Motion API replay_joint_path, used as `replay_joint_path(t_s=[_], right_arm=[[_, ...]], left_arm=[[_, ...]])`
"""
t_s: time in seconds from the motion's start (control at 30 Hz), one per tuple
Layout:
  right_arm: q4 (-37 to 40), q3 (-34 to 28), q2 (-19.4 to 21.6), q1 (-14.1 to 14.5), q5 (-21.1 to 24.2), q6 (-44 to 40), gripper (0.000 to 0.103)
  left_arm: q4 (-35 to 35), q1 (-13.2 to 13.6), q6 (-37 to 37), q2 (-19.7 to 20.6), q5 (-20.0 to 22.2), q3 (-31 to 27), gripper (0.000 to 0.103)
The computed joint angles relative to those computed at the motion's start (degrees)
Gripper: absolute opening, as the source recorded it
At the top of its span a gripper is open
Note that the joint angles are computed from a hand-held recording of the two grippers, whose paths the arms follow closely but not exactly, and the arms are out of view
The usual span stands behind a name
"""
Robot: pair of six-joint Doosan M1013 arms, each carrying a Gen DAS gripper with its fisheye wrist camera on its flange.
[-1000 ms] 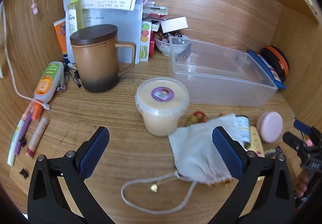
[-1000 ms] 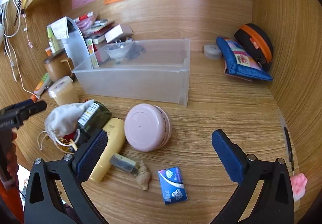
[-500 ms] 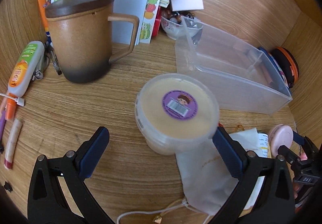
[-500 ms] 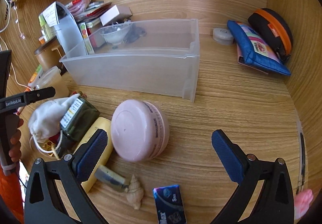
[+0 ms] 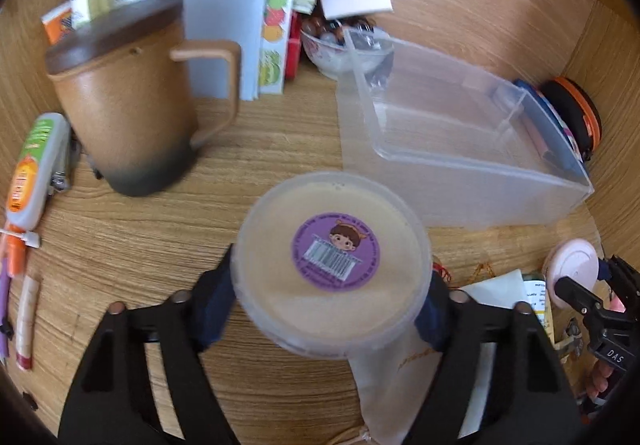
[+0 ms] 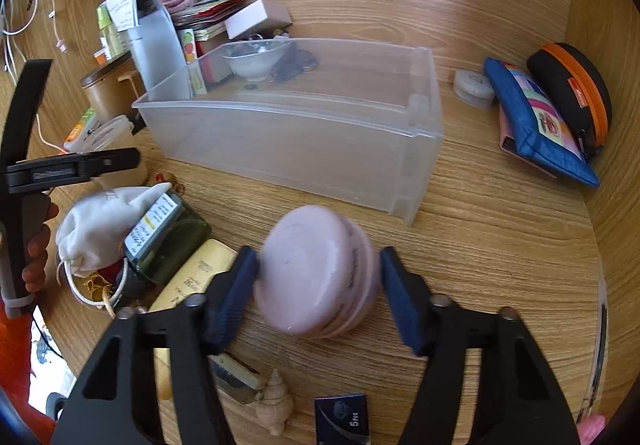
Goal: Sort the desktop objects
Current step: 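Grasp the cream tub with the left gripper while the right gripper grasps the pink compact, then carry the cream tub and pink compact with both grippers over the clear bin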
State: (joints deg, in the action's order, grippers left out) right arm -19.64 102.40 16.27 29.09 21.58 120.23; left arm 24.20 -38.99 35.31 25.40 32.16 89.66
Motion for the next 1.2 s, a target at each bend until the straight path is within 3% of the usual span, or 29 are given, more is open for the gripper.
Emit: replay_joint_path(t_s=[0.17,0.43,0.67,1.2], right_arm=[[-5.9,0.4,-0.1,0.6,-0.8,5.4,0.049],[-7.5,0.8,-0.9,0.9,-2.0,6.6,0.038],[-4.6,1.6,-1.8,0.5,-3.4,5.3,0.038],[-18.6,1.8,-4.9,1.9,-3.5,19.0,0.038]], left_arm=[[-0.1,-0.1,0.2,0.2,-0.6,0.0,0.058],[6.9,-1.2,-5.0,0.7,1.1,-0.6,0.058],[12.6,-2.1,-10.2,-1.0,1.3,1.2,0.058],[25.9,-5.1,-18.9,-5.5,3.0,3.7,0.058]])
